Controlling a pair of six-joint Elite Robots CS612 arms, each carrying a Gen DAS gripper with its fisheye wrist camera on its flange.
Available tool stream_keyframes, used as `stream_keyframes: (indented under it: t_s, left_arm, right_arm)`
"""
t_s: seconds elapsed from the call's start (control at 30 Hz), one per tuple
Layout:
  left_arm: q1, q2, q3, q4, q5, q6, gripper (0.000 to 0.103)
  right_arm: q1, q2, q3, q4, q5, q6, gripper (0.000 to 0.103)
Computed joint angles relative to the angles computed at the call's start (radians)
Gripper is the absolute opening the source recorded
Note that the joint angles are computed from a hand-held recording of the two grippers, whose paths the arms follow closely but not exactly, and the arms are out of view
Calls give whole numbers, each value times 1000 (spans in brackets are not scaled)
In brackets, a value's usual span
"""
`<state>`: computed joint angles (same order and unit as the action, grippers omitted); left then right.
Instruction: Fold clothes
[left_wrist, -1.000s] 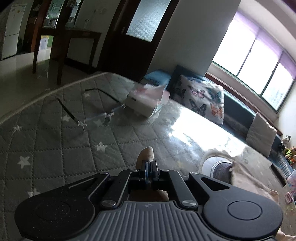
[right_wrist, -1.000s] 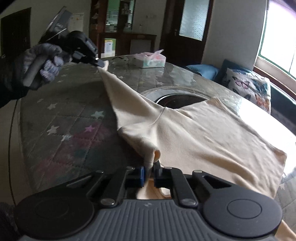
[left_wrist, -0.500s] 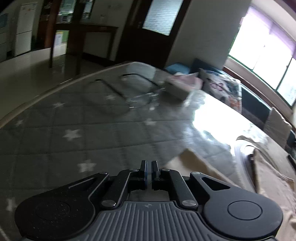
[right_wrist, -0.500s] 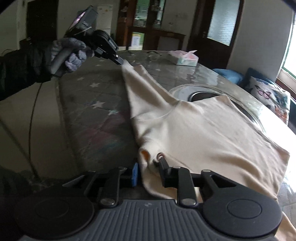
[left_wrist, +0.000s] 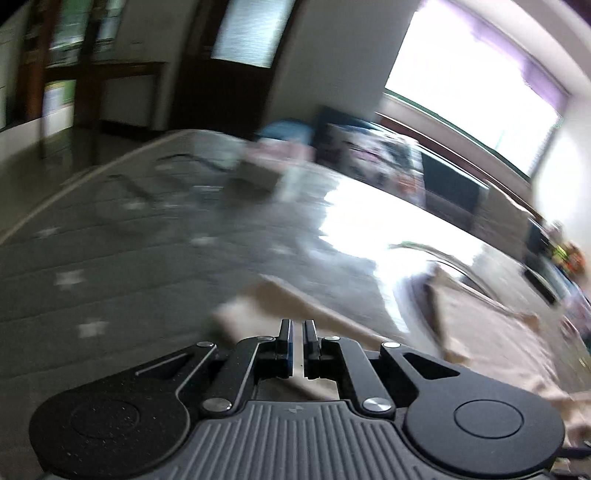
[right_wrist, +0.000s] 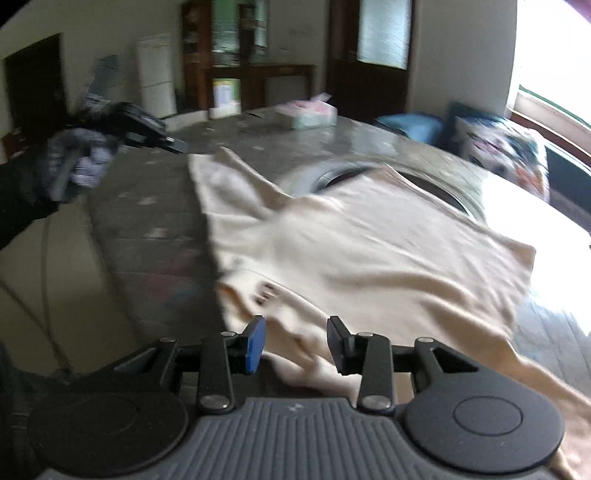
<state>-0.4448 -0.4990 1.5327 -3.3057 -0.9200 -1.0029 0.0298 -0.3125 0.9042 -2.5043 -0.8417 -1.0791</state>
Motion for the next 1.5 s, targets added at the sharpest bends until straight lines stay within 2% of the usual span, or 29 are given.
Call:
stream_keyframes:
  t_s: [0.07, 0.13, 0.23, 0.4, 0.5, 0.67, 0.7, 0.83, 0.87, 1.07, 1.2, 1.23, 1.3, 1.4, 1.5]
  left_arm:
    - [-3, 16, -41, -19, -44, 74, 5]
    - [-5, 32, -79, -35, -89, 136, 5]
    - [-7, 59, -147, -44, -162, 236, 5]
    - [-12, 105, -259, -22, -273, 348, 6]
    - [-16, 136, -323, -2, -349, 410, 6]
    - [-22, 185, -415, 74, -436, 460, 6]
    - [-24, 191, -425, 86, -442, 472, 6]
    - [-31, 199, -427, 113, -421, 492, 6]
    - [-30, 200, -420, 95, -424, 492, 6]
    - [-27, 192, -417, 109, -426, 508, 7]
    - [-32, 191, -426, 81, -418, 553, 7]
    - [-32, 195, -434, 68, -429, 565, 7]
    - [-33, 205, -453, 70, -462, 589, 7]
    - [-41, 214, -466, 96, -504, 640, 7]
    - [-46, 209, -450, 109, -530, 682, 7]
  right_arm:
    - [-2, 7, -9, 18, -23, 15, 37]
    - [-5, 2, -2, 53, -28, -7, 37]
    - [-13, -18, 32, 49, -21, -32, 36]
    - [-18, -25, 57, -49, 7, 41, 33]
    - [-10, -16, 51, -88, -20, 76, 27]
    - [-3, -12, 60, -111, -51, 54, 7]
    - [-3, -15, 72, -142, -51, 60, 3]
    - [-23, -38, 122, -228, 18, 99, 2]
    - [-28, -46, 133, -224, 27, 93, 2]
    - [-26, -54, 142, -108, -25, 19, 3]
    - [-39, -67, 132, -32, 20, -10, 6]
    - [-43, -66, 125, -33, 31, 6, 7]
    - [-45, -52, 108, -138, 27, 89, 7]
    - [-40, -1, 32, -261, -14, 259, 11]
    - [-29, 56, -55, -319, -60, 329, 11]
